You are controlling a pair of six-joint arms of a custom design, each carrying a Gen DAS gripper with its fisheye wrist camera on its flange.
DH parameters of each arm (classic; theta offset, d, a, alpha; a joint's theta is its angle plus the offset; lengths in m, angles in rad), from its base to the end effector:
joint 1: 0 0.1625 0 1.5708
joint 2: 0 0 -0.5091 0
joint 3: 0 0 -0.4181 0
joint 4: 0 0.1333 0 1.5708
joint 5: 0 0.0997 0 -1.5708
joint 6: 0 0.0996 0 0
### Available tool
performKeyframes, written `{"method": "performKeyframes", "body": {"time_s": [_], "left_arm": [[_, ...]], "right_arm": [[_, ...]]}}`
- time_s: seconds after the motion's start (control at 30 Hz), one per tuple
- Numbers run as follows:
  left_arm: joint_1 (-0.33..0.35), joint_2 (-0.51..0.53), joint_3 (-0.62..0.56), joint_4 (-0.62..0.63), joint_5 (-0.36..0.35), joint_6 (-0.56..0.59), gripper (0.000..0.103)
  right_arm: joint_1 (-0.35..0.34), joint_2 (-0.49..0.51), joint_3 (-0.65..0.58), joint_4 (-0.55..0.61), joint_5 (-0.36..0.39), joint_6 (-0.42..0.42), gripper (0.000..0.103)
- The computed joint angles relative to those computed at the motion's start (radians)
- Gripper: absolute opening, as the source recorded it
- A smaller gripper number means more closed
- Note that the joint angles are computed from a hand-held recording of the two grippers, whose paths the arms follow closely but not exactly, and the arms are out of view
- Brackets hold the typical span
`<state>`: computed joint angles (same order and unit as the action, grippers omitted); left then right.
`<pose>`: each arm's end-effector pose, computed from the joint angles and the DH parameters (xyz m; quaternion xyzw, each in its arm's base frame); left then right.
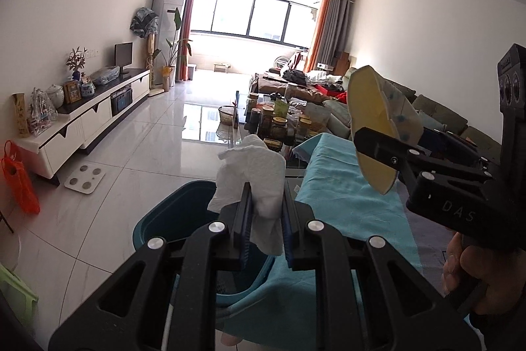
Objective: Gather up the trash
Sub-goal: 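Carry the paper bag and tissue over the teal trash bin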
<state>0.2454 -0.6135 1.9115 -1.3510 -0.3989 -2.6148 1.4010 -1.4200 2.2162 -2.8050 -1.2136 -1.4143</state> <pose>-0.4260 -0.3387 -0.0486 -0.0592 0.7119 -0.5926 0.3722 0.0814 -0.5200 0.3248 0.5913 -0.7580 0.2736 0.0304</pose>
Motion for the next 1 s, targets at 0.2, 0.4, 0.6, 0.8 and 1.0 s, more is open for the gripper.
{"method": "performKeyframes", "body": {"time_s": [0.2, 0.4, 0.6, 0.8, 1.0], "left_arm": [[0.022, -0.020, 0.059, -0.099, -0.023, 0.032, 0.016], [0.092, -0.011, 0.073, -0.216, -0.007, 0.109, 0.017], [0.160, -0.007, 0.105, -0.364, 0.013, 0.192, 0.019], [0.244, -0.033, 0.196, -0.626, 0.011, 0.334, 0.022], [0.318, -0.039, 0.248, -0.780, 0.004, 0.425, 0.024]], "right_arm": [[0.053, 0.060, -0.011, 0.002, -0.078, 0.015, 0.067], [0.099, 0.141, -0.058, 0.045, -0.189, 0.074, 0.067], [0.126, 0.198, -0.080, 0.085, -0.281, 0.112, 0.067], [0.159, 0.250, -0.087, 0.097, -0.383, 0.136, 0.067], [0.183, 0.301, -0.102, 0.095, -0.465, 0.165, 0.068]]}}
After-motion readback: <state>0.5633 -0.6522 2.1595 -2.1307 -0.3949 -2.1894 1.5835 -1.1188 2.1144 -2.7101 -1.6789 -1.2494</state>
